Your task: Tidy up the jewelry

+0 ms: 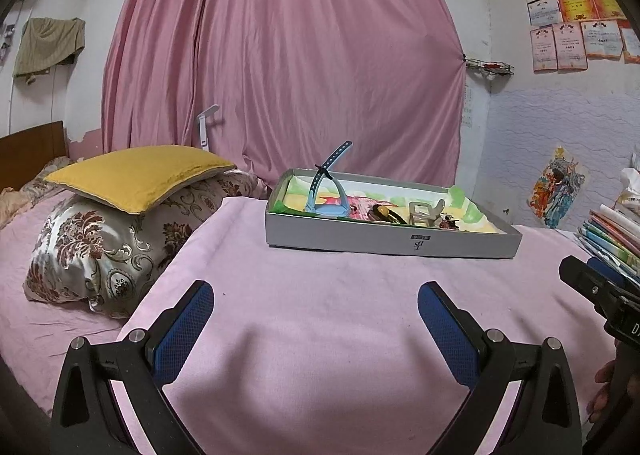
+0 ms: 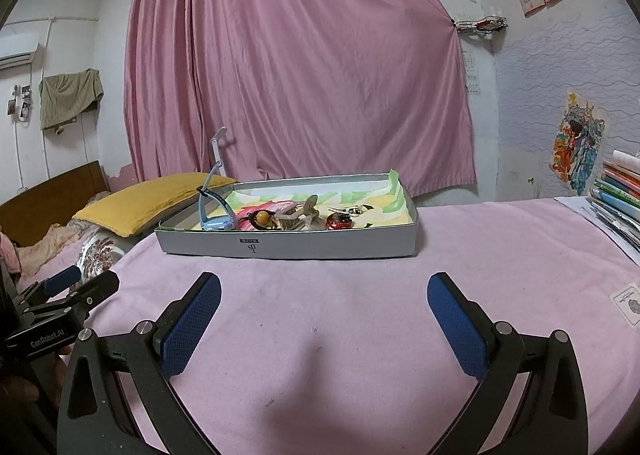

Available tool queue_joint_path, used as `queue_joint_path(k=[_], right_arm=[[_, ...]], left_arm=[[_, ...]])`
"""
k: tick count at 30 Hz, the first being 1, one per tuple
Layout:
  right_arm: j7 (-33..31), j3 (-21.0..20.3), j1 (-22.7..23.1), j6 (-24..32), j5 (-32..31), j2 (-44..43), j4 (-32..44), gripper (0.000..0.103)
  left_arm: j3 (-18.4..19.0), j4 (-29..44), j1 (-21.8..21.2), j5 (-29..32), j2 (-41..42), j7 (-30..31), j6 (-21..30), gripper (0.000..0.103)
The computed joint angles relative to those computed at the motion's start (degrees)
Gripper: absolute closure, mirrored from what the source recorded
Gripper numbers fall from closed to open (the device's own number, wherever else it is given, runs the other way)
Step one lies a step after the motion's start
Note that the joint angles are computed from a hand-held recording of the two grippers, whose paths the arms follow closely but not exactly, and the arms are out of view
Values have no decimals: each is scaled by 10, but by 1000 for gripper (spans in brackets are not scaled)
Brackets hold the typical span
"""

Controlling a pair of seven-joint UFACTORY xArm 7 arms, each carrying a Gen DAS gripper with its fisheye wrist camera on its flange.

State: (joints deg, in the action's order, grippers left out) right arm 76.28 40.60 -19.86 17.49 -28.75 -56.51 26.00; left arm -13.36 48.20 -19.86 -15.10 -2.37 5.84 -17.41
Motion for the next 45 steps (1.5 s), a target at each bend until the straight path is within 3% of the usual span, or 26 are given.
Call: queue_joint_path(k=[45], right_arm=[[4, 2, 0, 5, -9, 3, 4, 2]], left_arm=[[1, 4, -3, -8, 2, 7, 2, 1]])
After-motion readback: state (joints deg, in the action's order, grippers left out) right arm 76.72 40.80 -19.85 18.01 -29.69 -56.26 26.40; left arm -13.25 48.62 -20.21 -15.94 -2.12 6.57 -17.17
